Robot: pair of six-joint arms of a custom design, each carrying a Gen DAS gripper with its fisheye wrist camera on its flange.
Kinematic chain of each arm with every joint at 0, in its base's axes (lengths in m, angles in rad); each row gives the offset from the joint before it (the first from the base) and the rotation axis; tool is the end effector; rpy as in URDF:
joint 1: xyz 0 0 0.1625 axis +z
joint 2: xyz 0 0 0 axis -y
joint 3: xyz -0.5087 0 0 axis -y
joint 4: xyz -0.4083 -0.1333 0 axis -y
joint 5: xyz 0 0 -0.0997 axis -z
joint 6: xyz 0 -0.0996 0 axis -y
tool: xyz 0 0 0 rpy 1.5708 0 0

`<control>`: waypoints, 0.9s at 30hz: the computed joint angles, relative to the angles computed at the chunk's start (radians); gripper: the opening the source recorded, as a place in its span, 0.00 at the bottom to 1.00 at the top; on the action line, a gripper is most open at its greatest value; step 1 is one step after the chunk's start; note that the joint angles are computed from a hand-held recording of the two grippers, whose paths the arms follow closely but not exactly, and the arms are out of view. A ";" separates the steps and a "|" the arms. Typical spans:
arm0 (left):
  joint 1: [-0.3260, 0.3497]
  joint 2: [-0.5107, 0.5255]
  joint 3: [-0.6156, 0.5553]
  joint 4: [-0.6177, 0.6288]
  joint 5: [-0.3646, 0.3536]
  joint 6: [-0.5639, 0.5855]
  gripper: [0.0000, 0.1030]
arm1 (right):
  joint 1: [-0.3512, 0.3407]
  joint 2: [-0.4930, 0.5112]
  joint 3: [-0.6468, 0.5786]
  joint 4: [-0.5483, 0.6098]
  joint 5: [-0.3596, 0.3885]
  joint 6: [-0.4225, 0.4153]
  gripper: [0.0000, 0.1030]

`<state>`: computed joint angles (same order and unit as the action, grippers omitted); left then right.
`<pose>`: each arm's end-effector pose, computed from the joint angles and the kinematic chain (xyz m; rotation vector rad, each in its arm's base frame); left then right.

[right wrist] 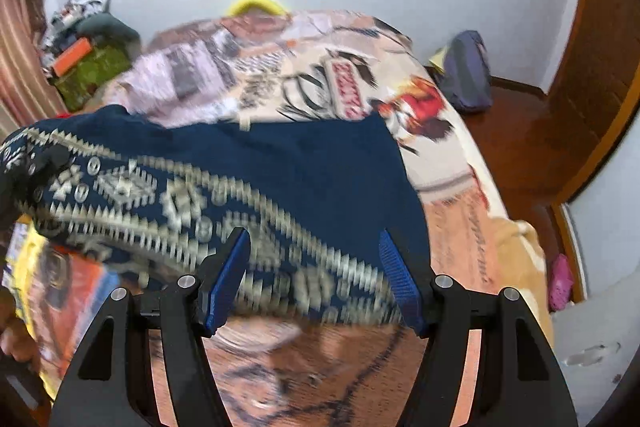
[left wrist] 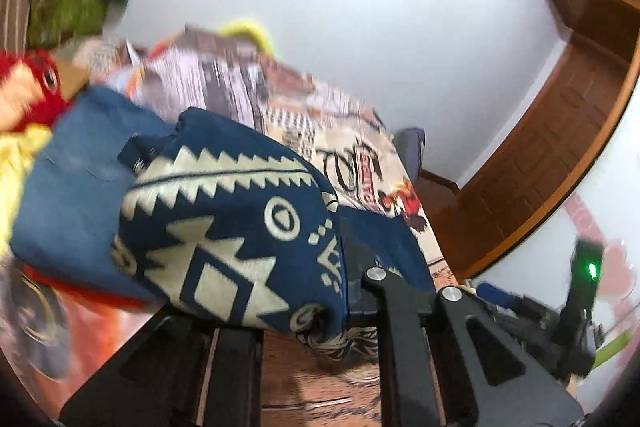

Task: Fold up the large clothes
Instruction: 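Grasp the patterned hem edge with both grippers and lift it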

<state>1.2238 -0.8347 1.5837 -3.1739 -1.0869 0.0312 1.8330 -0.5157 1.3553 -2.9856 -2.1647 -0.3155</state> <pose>-0.0938 -0.7876 0.2787 0.1970 2.5441 -1.2380 0.2936 -0.7948 0.0944 0.4851 -2.4107 0.7042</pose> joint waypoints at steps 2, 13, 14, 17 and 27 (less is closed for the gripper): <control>0.008 -0.032 0.035 -0.004 -0.015 -0.016 0.13 | 0.009 0.018 -0.028 0.034 0.025 0.004 0.61; 0.142 -0.072 0.133 0.062 -0.061 -0.186 0.44 | 0.021 0.167 -0.151 0.284 0.027 -0.034 0.61; 0.140 -0.069 0.134 0.064 -0.033 -0.197 0.61 | 0.019 0.168 -0.141 0.273 0.021 -0.042 0.61; 0.163 -0.054 0.115 0.073 -0.020 -0.249 0.69 | 0.012 0.159 -0.111 0.234 0.034 -0.065 0.64; 0.049 0.022 0.123 -0.210 0.261 -0.008 0.20 | -0.009 0.122 -0.080 0.212 0.074 0.020 0.64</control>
